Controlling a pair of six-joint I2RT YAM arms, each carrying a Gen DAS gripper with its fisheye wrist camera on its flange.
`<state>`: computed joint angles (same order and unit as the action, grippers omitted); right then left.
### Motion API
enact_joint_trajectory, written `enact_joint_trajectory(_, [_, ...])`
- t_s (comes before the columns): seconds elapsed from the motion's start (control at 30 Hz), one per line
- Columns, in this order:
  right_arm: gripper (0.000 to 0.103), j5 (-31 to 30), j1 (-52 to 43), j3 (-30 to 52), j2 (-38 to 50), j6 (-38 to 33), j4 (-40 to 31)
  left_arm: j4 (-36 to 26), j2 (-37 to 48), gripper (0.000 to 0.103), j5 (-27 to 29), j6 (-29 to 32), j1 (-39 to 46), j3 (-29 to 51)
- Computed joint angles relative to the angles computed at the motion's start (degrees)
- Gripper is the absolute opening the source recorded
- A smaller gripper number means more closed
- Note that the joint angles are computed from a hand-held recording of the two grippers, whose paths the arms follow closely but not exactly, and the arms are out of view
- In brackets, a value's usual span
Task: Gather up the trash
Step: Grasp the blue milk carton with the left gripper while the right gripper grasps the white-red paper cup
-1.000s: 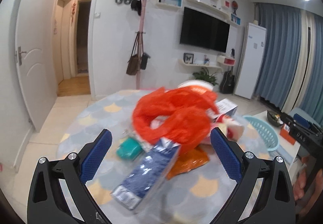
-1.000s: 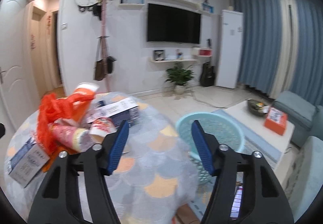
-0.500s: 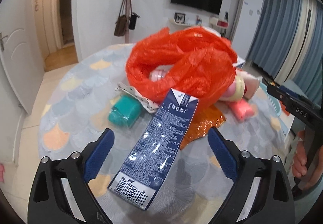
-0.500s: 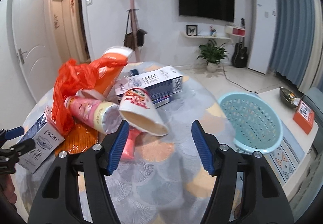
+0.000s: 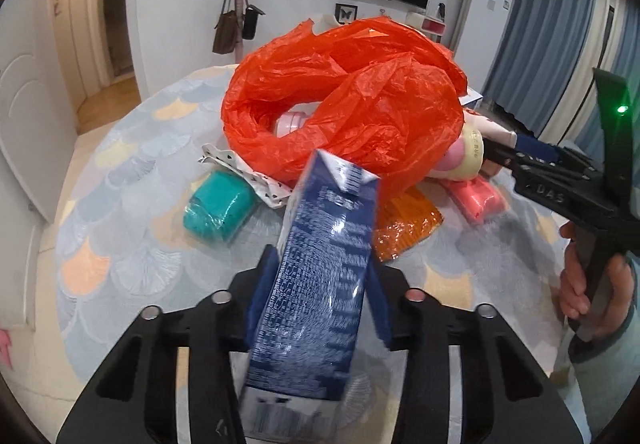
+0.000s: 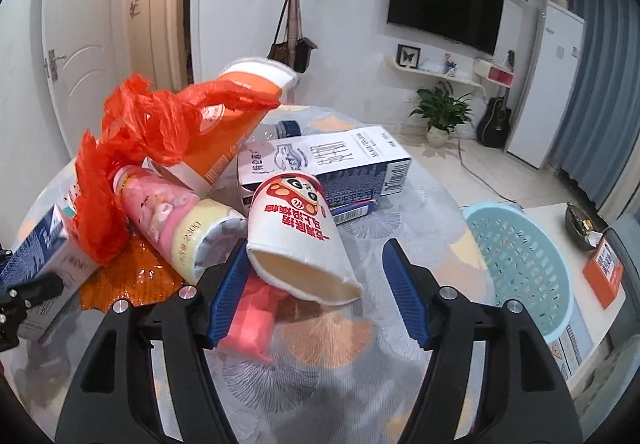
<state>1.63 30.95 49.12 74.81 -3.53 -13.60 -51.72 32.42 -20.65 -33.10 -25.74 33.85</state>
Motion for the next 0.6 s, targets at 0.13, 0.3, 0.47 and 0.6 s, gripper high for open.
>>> enact_joint_trajectory(0.13, [0.038, -3.1, -1.5, 1.5, 2.3, -1.4, 0.0, -1.1, 0.8, 0.035, -2.3, -3.4, -3.4, 1.0])
enact_joint_trajectory(0.3, [0.021, -6.8, -2.7, 2.0, 2.3, -2.2, -0.9, -3.5, 2.2, 0.034, -7.9, -9.0, -11.1, 3.2])
enact_joint_trajectory(0.47, [0.02, -11.5, -5.4, -0.1, -2.4, -1.6, -2.1, -6.4, 2.1, 0.034, -13.5, -14.1, -18.9, 5.9])
enact_joint_trajectory(0.6, [0.02, -14.7, -8.5, -1.5, -7.1, -1.0, -3.6, -6.7, 3.3, 0.034, -17.1, -16.1, -24.0, 8.5])
